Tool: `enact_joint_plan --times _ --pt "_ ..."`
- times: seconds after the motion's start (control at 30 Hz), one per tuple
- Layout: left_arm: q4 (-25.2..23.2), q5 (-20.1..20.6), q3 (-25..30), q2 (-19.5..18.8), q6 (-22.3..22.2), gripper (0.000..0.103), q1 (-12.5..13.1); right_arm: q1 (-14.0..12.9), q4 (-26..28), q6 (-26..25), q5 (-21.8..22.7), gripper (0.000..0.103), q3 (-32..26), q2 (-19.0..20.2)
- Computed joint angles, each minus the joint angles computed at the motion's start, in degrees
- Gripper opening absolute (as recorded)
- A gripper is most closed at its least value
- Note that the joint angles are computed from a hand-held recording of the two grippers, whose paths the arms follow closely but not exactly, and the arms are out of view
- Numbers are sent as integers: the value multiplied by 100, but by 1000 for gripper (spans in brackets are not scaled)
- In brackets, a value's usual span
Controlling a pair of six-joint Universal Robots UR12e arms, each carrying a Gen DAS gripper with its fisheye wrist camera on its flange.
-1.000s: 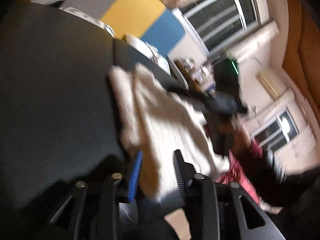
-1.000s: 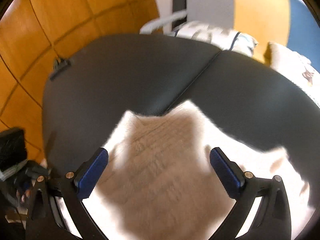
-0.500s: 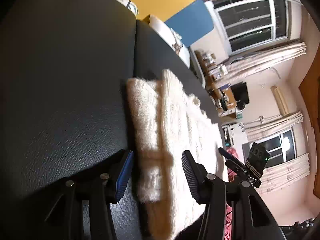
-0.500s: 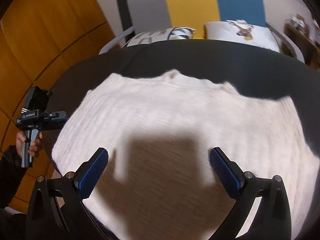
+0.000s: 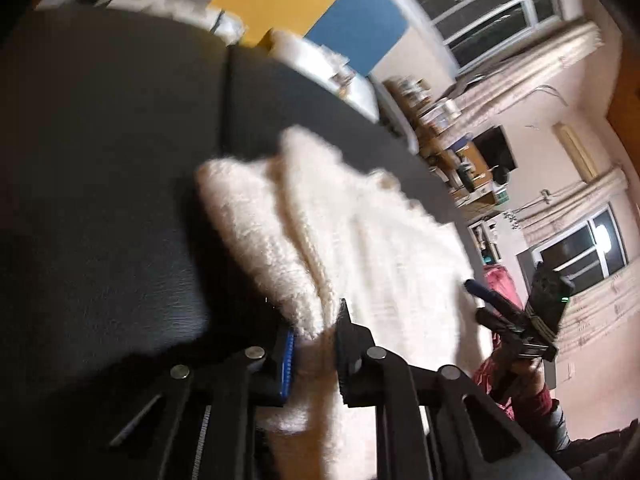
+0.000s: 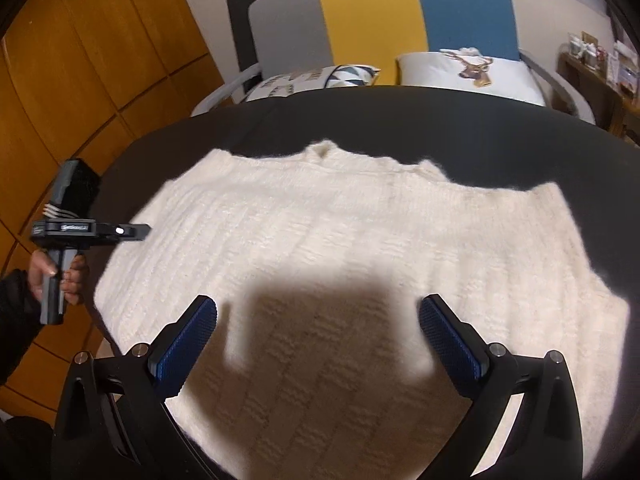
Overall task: Fold clothes
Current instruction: 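Pinch the sweater side with the left gripper and fold it over the body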
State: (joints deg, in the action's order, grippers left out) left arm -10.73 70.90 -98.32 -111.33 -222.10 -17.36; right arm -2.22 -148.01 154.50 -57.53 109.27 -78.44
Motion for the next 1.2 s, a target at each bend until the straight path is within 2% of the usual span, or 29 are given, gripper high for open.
enact_joint_plan --times 0.13,0.23,0.37,0.47,0.67,0.93,1.03,1.2 --pt "893 -180 -21 -21 -466 15 -46 -164 -45 -27 -304 103 122 -161" --pt "1196 -215 189 -118 -623 15 -149 -357 -92 99 -581 103 213 -241" --pt "1833 -389 583 -391 -1090 15 -273 -701 140 165 -161 103 273 -247" --pt "2024 -475 921 -575 -1210 15 -374 -789 354 -83 69 103 265 -192" --pt "1860 -822 1852 -1083 -1195 15 -609 -692 63 -368 -112 103 350 -121" --pt "1491 -1355 3333 -2007 -1573 14 -845 -842 100 -559 348 103 418 -105" --pt "1049 -1532 3956 -2366 -1491 14 -929 -858 81 -650 392 103 436 -100" --pt "-202 -1801 4763 -2842 -1126 14 -990 -959 -90 -797 576 103 566 -164"
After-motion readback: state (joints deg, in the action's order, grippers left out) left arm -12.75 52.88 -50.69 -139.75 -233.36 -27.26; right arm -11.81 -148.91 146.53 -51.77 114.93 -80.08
